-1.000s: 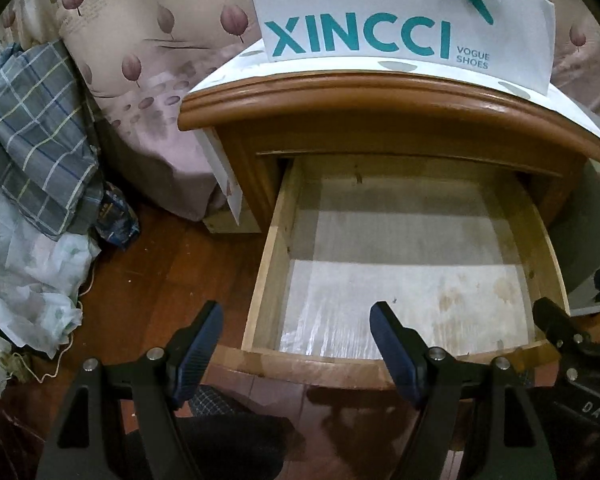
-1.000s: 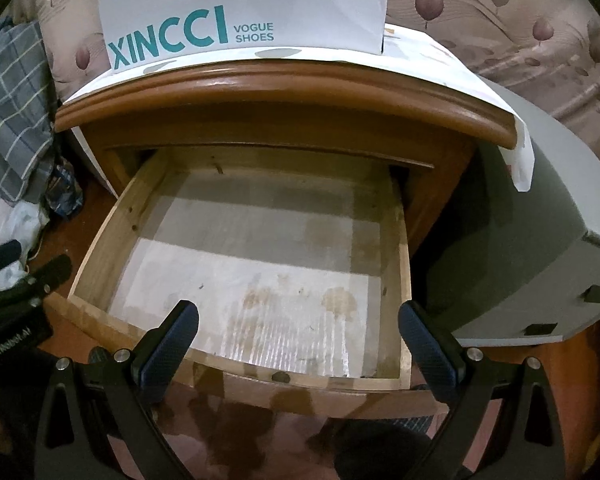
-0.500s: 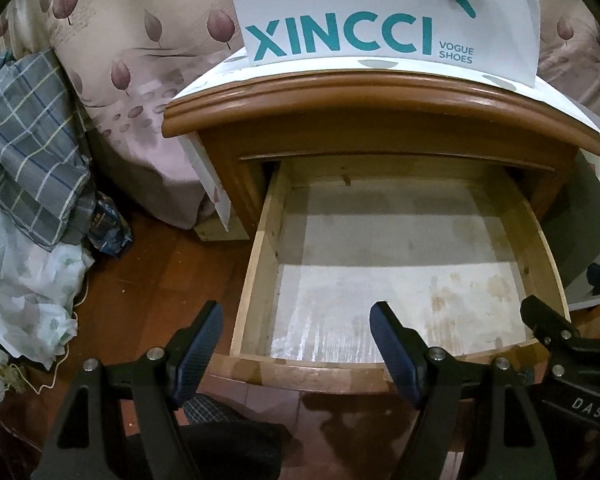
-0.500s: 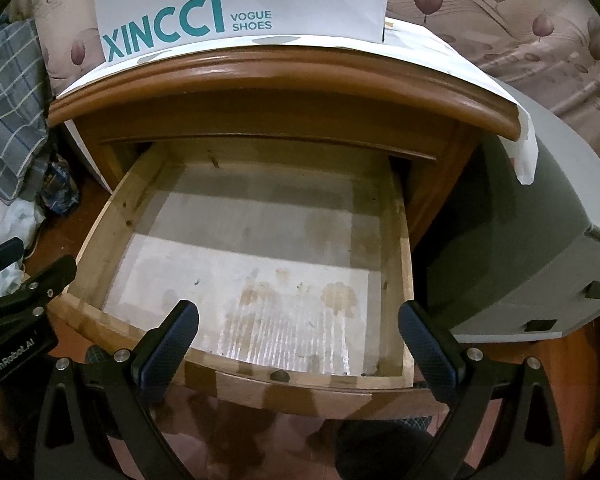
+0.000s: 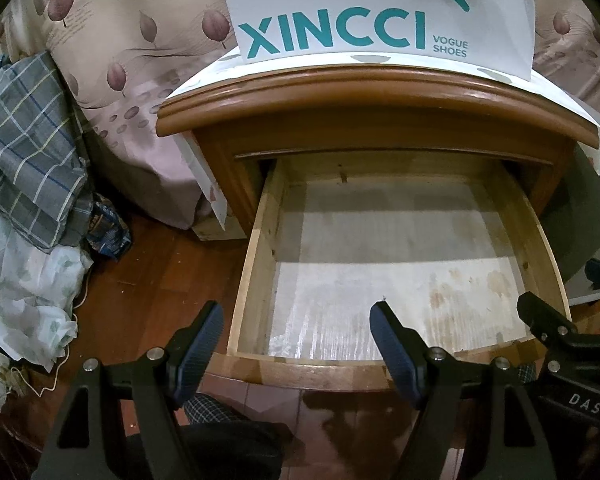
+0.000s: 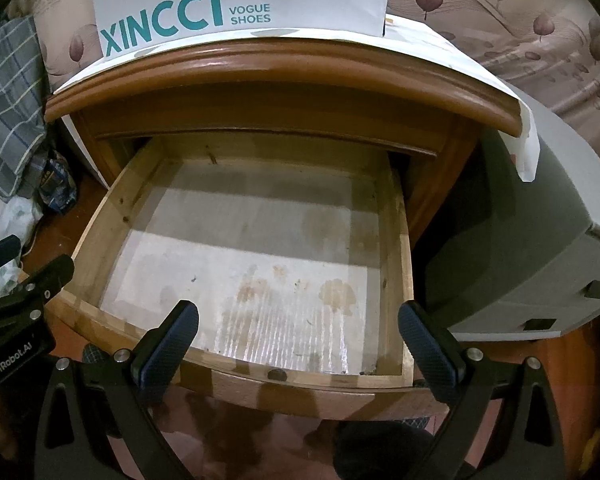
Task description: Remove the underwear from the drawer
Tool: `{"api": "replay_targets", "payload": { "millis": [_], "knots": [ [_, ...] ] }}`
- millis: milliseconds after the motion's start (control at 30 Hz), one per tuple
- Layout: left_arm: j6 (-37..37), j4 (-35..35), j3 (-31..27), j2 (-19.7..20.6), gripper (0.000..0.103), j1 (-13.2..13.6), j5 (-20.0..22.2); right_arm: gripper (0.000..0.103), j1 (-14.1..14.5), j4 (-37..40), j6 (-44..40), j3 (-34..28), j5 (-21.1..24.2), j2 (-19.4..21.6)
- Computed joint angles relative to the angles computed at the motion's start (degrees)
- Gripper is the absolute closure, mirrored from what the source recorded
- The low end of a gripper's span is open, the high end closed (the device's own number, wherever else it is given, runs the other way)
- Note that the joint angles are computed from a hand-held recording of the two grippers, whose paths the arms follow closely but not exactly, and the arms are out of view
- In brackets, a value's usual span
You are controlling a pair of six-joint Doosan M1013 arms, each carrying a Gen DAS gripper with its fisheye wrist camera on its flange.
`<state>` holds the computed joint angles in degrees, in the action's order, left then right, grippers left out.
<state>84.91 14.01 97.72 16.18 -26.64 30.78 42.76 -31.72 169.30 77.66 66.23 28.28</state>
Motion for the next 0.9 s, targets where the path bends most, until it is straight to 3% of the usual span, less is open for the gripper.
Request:
{"api": "replay_targets", "payload": {
  "millis": [900],
  "knots": [
    [1.1, -0.9, 0.1, 0.0, 0.025, -0.2, -0.1, 0.004, 0.1, -0.1, -0.2, -0.2, 0.4, 0.2]
  ]
}}
